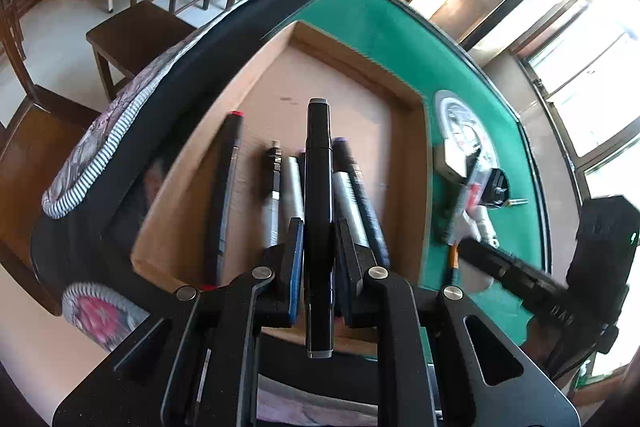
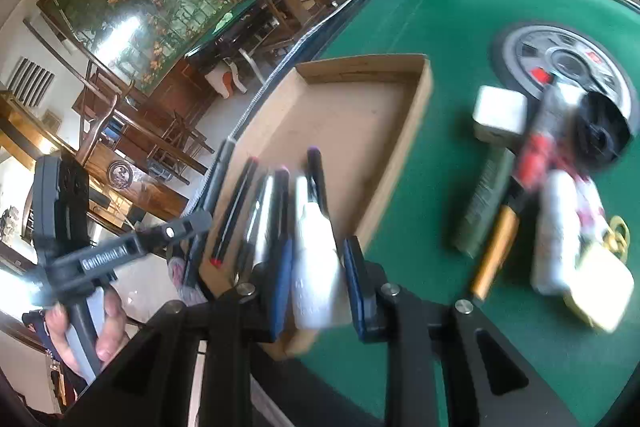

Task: Organize rigid objects
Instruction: 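Carry the black marker and dropper bottle into the tray while both tools open to release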

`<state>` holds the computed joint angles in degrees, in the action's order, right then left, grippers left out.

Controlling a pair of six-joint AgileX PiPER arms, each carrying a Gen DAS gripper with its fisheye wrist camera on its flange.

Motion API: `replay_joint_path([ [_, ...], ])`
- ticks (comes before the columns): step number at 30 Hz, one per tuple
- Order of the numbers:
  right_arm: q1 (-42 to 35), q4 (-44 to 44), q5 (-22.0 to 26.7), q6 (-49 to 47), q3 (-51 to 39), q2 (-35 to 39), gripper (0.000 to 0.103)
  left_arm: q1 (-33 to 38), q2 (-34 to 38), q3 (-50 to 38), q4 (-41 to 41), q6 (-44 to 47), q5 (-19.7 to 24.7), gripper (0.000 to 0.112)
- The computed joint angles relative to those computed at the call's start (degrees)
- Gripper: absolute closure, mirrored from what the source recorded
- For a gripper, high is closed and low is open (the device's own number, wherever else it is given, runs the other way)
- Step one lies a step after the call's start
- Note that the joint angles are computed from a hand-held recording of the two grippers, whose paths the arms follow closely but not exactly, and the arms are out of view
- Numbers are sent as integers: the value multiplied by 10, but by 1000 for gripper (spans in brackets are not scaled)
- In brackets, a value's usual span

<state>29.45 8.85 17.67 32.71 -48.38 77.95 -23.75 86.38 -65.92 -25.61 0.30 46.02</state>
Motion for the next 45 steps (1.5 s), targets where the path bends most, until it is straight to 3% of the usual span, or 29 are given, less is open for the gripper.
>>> replay_joint_path([
  [4,-26,83,4,-92,-50,62,78,6,39,-8,18,-10,-11,98],
  [13,-60,145,27,-147,-96,121,78,14,77,-14,48,-9,-14,98],
  [23,-36,-66,70,33,-147,152,78,-18,87,-20,121,-55,-23,98],
  [26,-40,-65,86,23,-162,166,78,-22,84,-12,129,-57,-31,98],
  [30,-23,-132,110,72,-174,170,78,-28,83,-11,141,-64,-33,98],
  [35,-15,-161,127,108,-171,162,78,-32,82,-9,153,-74,-39,97],
  [38,-25,-127,122,84,-160,148,77,-40,81,-14,169,-92,-29,95],
  [40,-39,-70,99,35,-133,119,76,-44,74,-12,178,-105,-20,86],
  [43,-52,-21,59,4,-71,51,61,-61,42,8,208,-145,-30,67],
  [45,-58,44,38,-55,-19,-11,59,-83,12,25,236,-183,-32,66],
])
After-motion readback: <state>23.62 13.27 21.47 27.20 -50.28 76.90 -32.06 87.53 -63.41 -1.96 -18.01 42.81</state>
